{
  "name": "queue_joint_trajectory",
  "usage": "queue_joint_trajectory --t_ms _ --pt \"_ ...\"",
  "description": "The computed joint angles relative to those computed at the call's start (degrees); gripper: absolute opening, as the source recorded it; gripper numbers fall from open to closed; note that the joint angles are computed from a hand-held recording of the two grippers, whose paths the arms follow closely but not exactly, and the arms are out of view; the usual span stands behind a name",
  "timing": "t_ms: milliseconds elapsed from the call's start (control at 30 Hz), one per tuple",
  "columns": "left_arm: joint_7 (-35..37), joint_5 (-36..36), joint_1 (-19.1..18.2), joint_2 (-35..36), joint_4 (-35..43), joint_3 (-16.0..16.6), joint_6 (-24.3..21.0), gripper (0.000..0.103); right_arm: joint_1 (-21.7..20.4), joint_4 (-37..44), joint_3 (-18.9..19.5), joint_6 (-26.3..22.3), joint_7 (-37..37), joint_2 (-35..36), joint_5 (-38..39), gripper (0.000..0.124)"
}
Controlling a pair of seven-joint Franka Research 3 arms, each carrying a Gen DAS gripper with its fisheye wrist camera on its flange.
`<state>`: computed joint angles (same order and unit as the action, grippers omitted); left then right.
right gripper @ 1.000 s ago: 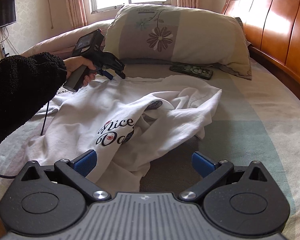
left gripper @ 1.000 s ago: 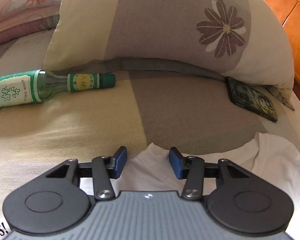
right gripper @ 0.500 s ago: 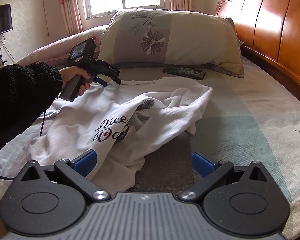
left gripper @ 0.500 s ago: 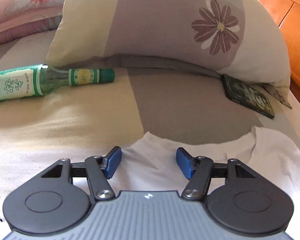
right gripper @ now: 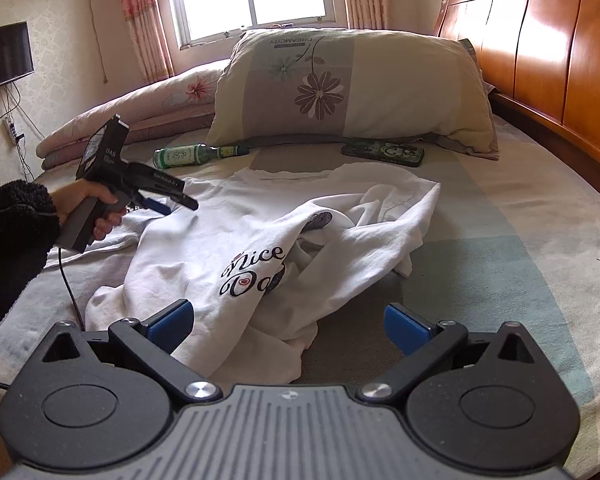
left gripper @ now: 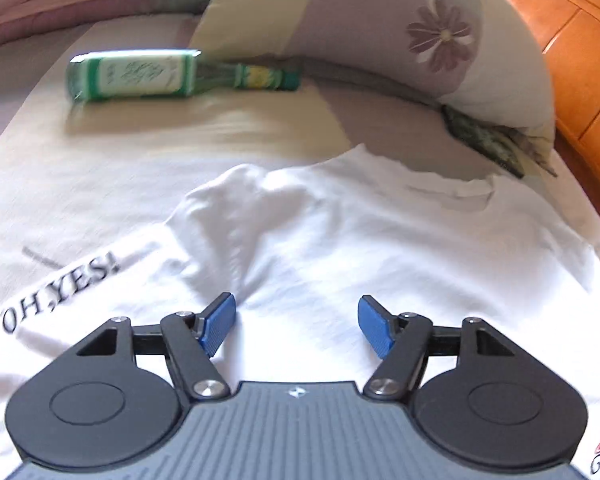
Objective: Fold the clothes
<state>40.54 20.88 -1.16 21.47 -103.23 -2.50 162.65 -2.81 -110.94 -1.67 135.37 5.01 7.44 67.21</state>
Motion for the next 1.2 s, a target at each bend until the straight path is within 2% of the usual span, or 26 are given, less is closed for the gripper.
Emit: queue_joint_trajectory --t_ms 100,133,200,300,367,433,533,567,633,767,800,900,967,1033,1067,1100,1133,1167,1200 --pt "-3.5 1.1 0.0 -5.0 -6.4 1.4 1.6 0.067 0.2 -1.3 0.0 0.9 -0.3 -1.6 0.1 0.103" --pt "-4.9 2.4 0.1 -7.2 -9.2 2.1 3.9 0.068 0.4 -1.8 -0.1 1.1 -0.6 -2.2 0.3 0.103" --pt "-9.9 7.0 -0.3 -11.6 -14.5 4.3 7.8 0.073 0.7 -2.6 -0.3 1.4 -1.2 -3.4 0.7 0.103" --pt "-17.7 13.5 0.6 -15.9 -20.0 5.6 8.7 0.074 1.5 -3.9 -0.4 1.0 -2.1 -4.9 1.0 0.103" --pt "-25.1 20.5 0.9 -18.1 -23.1 6.1 6.5 0.073 2.1 -4.9 -0.6 0.7 -2.8 -6.0 1.1 0.103" --pt "-34.2 31.2 1.3 -20.7 -26.4 5.6 3.1 0.073 2.7 -6.0 -0.8 0.6 -4.2 -7.2 1.4 0.103" --pt "-40.2 43.4 2.4 -25.6 -32.5 2.2 -3.8 0.074 3.6 -7.2 -1.1 0.8 -5.8 -8.3 1.5 0.103" --pt "-40.9 45.2 2.9 -27.7 -34.8 1.1 -5.1 0.075 3.8 -7.3 -1.2 1.0 -5.7 -8.4 1.2 0.103" --pt "-40.2 45.6 4.0 -32.3 -39.4 -0.6 -6.7 0.077 4.3 -7.4 -1.3 1.2 -4.7 -8.5 0.2 0.103" --pt "-38.7 38.5 6.8 -40.1 -46.3 0.0 -3.6 0.075 4.7 -7.8 -1.5 0.9 -3.8 -8.7 -0.7 0.103" --pt "-40.0 38.6 8.2 -41.5 -47.2 -0.3 -2.6 0.075 4.9 -8.1 -1.5 0.9 -3.9 -8.9 -0.8 0.103" --pt "-49.5 45.3 15.3 -42.8 -48.0 -2.9 2.2 0.076 5.3 -8.9 -1.5 1.2 -4.3 -9.6 -0.9 0.103" --pt "-56.8 49.8 20.1 -41.0 -47.1 -4.1 6.7 0.076 5.6 -9.4 -1.5 1.5 -4.8 -10.1 -1.1 0.103" --pt "-63.0 53.1 23.2 -37.8 -45.7 -3.3 12.4 0.076 5.9 -9.9 -1.6 1.9 -5.3 -10.6 -1.1 0.103" --pt "-67.9 56.6 25.0 -36.4 -44.6 -4.0 13.3 0.076 6.0 -10.2 -1.6 2.0 -5.5 -10.9 -1.2 0.103" --pt "-71.3 58.8 25.9 -35.8 -43.8 -4.7 12.1 0.077 6.2 -10.4 -1.7 2.5 -5.9 -11.1 -1.0 0.103" --pt "-70.7 57.2 24.8 -35.9 -43.9 -4.4 8.4 0.076 6.3 -10.6 -1.7 3.1 -6.2 -11.2 -0.9 0.103" --pt "-66.7 52.3 23.1 -36.5 -44.2 -4.0 3.3 0.073 6.4 -10.6 -1.8 3.5 -5.9 -11.2 -1.0 0.103" --pt "-65.3 49.9 22.2 -36.8 -44.3 -3.3 1.2 0.071 6.4 -10.5 -1.8 3.9 -5.5 -11.2 -1.1 0.103"
